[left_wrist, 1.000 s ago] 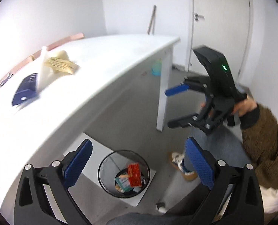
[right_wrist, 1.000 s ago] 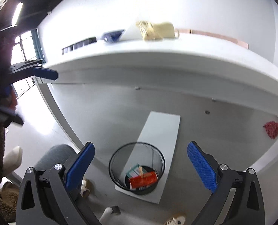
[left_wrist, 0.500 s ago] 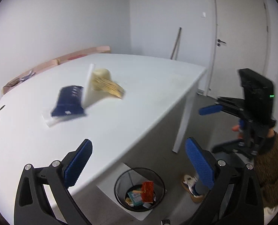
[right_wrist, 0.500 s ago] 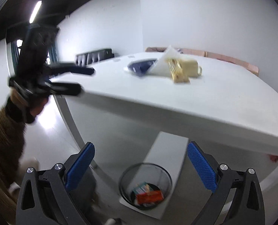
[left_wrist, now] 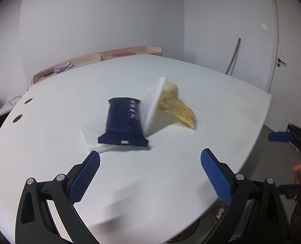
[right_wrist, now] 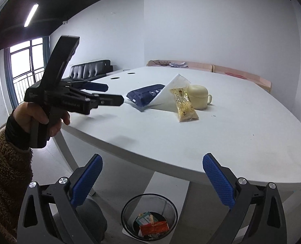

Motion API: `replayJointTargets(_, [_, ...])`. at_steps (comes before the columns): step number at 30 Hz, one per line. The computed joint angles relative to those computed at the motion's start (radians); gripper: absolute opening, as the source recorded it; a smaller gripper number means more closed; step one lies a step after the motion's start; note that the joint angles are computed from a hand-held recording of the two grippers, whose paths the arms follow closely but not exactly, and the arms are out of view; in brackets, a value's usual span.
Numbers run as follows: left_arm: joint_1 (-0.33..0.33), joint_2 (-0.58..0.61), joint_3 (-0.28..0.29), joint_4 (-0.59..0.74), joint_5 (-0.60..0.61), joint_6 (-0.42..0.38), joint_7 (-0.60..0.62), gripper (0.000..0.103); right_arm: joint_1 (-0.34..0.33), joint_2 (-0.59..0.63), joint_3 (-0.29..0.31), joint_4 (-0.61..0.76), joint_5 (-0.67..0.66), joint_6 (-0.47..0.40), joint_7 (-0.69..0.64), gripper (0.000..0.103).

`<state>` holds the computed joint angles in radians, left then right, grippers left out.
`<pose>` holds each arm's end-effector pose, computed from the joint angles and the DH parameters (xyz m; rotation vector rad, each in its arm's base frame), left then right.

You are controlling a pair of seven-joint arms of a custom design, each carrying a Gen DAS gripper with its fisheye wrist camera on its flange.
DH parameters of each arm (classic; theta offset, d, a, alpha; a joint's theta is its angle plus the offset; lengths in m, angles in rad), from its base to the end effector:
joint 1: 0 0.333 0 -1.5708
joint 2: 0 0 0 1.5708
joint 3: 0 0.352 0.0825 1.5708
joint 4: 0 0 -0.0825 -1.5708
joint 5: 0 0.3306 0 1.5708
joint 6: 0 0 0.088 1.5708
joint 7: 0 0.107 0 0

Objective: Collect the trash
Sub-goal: 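Reach both open tools toward the navy packet and clear snack packet, then grasp the navy blue packet with the left tool while the right tool grasps the clear yellow-printed packet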

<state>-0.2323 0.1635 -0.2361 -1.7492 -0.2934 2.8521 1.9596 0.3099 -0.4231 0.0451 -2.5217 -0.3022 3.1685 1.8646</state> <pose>0.5610 -0.2511 0.6414 -1.1501 2.1683 -1.1306 0.3570 0.1651 0.6142 -1.7885 1.2180 -0.7467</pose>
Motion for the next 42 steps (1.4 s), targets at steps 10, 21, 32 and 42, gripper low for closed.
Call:
replayJointTargets(10, [-0.052,0.127,0.086,0.164,0.245,-0.065,-0.279,0.098,-0.170,0.177,0.113,0.188,-0.096,-0.052,0.116,0.099])
replayJointTargets(21, [-0.010,0.191,0.011,0.311,0.122,-0.147,-0.164,0.099,-0.114,0.355,0.039,0.464,-0.162,-0.264,0.100,0.099])
replayJointTargets(32, [-0.033,0.262,0.050,0.421,0.173,-0.293,-0.199,0.099,-0.078,0.449,0.008,0.549,0.147,-0.262,-0.146,0.099])
replayJointTargets(42, [-0.019,0.338,0.031,0.557,0.148,-0.418,-0.208,0.098,-0.076,0.493,0.020,0.638,0.244,-0.402,-0.246,0.075])
